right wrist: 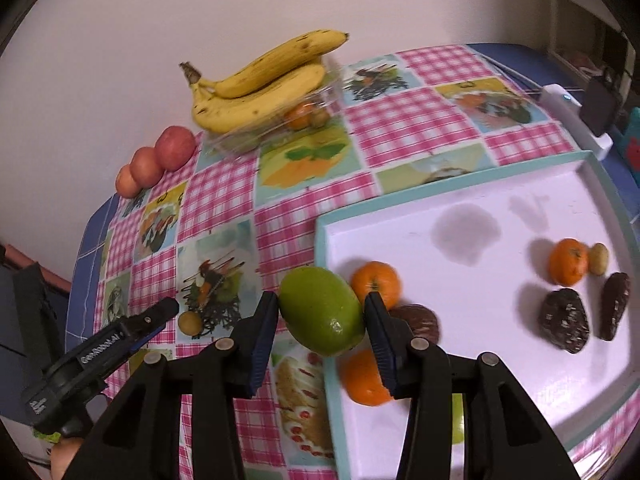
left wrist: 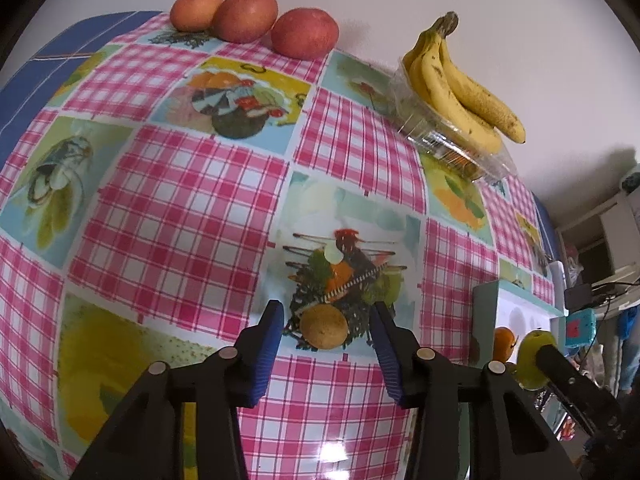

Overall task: Organize fruits
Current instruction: 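Grasp the small round brown fruit with the left tool while the right tool holds the green fruit, then carry both held fruits over the white tray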

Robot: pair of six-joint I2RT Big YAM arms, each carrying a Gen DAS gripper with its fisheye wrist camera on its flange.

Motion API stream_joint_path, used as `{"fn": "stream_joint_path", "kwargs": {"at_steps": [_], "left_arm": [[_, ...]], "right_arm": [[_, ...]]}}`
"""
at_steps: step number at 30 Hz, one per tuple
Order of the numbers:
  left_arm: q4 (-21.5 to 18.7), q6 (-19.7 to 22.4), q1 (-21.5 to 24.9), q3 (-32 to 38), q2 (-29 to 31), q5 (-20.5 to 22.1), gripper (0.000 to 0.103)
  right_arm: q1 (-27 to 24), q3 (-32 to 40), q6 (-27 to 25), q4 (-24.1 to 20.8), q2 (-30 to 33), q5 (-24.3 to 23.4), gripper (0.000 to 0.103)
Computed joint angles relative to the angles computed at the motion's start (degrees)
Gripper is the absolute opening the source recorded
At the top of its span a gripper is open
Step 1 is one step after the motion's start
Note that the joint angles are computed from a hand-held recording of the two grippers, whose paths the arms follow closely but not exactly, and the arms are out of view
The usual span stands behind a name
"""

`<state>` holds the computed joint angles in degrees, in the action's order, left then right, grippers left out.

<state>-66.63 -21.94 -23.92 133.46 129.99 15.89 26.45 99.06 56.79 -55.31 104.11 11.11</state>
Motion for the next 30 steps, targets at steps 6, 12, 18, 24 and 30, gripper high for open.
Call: {"fn": "stream_joint_path", "kwargs": {"at_steps": [6, 12, 18, 24, 30], "left_arm": [[0.13, -0.63, -0.24, -0.34, 0.22, 0.1, 0.036], [0.97, -0.66, -0.49, -1.42, -0.38, 0.27, 0.028], [2.64, -0.3, -0.54, -3.65, -2.35, 0.03, 0.028], [4.73, -0.29, -0.34, -8.34, -5.98, -0.65, 0.028], [7.42, 0.02, -0.14, -13.51, -10.3, -2.23, 0.028]], "right_arm": [[-0.32, -1.26, 0.33, 0.81, -1.15, -0.31, 0.046], [-0.45, -1.62, 0.56, 1.02, -1.43, -0.68, 0.046], [-0.49, -2.42, 0.88, 1.42, -2.16, -0.53, 0.046], [-0.26, -4.31, 2.04, 2.31, -3.87, -0.16, 0.046], [0.41, -6.89, 3.64, 2.63, -6.17, 0.44, 0.046]]}}
